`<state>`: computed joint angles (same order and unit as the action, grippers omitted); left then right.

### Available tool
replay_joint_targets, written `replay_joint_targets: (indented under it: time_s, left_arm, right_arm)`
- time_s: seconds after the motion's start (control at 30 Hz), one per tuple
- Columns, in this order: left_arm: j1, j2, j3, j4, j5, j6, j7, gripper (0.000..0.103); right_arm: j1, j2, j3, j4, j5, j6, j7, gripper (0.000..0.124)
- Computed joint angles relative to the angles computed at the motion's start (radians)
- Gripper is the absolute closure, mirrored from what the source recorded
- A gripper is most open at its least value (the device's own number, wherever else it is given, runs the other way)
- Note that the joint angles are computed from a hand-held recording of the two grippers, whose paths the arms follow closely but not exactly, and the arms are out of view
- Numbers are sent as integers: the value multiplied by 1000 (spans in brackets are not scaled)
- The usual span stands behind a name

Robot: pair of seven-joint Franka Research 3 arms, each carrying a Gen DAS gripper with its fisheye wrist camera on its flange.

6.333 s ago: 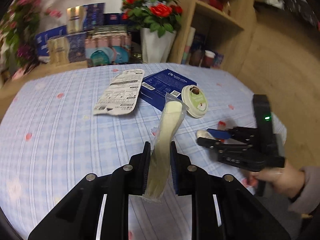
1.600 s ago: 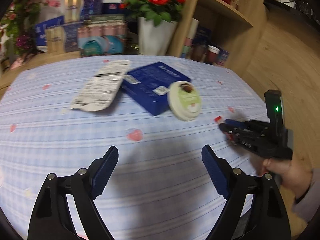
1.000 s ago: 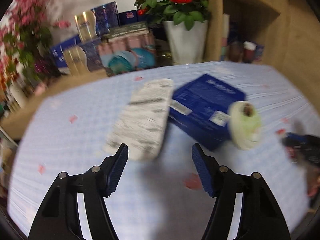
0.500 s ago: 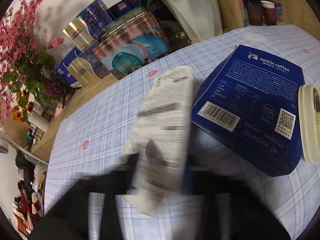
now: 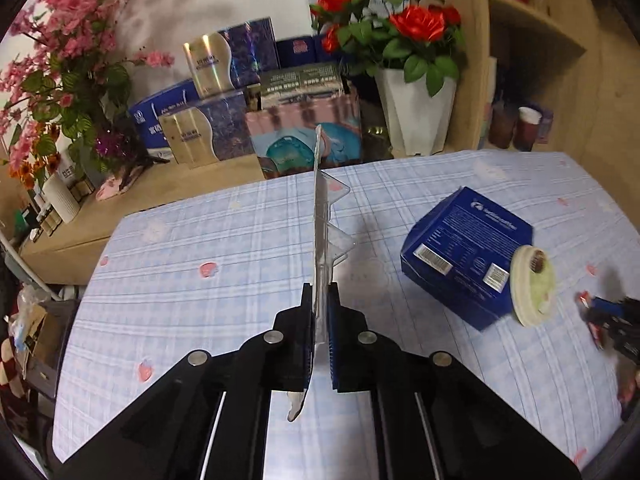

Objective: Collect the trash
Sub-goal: 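Grasp the clear blister card with the left tool while the right tool holds the tube, then lower the tube into the brown bin and open the right tool while the left tool carries the card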

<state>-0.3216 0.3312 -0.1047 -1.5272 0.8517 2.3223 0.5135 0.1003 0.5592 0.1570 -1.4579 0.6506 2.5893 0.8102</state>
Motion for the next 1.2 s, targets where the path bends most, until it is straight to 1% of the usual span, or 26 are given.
replay_joint_targets:
  time_s: [0.03,0.1,0.27,0.37,0.47,0.53,0.6,0.7,0.87,1.03,1.2]
  left_arm:
    - [-3,-22,-2,-26,3,6,-12,96]
    - [3,-97,-14,-114,-4,43,-51,96]
    - [17,-239,-62,-272,4,87,-126,96]
    - [28,-305,-93,-343,-1,100,-165,96]
    - [35,-367,-125,-406,-2,115,-217,96]
    - [34,-398,-149,-437,2,115,-251,96]
    - [30,-422,-172,-460,12,108,-285,96]
    - [25,-458,-197,-499,10,113,-331,96]
    - [10,-514,-241,-554,33,121,-408,96]
    - [10,-588,-277,-628,44,161,-536,96]
    - [-4,-631,-313,-676,27,155,-583,96]
  right_arm:
    - [8,-6,-4,-11,-10,14,-3,98]
    - [16,-18,-6,-31,-21,43,-12,98]
    - [46,-38,-30,-53,-86,66,20,98]
    - [34,-89,-11,-112,-75,71,-10,98]
    - [15,-165,18,-191,-6,80,-67,98]
    - [4,-232,37,-260,66,83,-133,98]
    - [12,-285,35,-313,123,83,-184,98]
    - [22,-389,33,-413,242,65,-276,98]
    - [70,-541,-8,-565,379,17,-354,98]
    - [138,-673,-62,-722,427,-25,-370,98]
    - [206,-759,-96,-837,406,-36,-352,98]
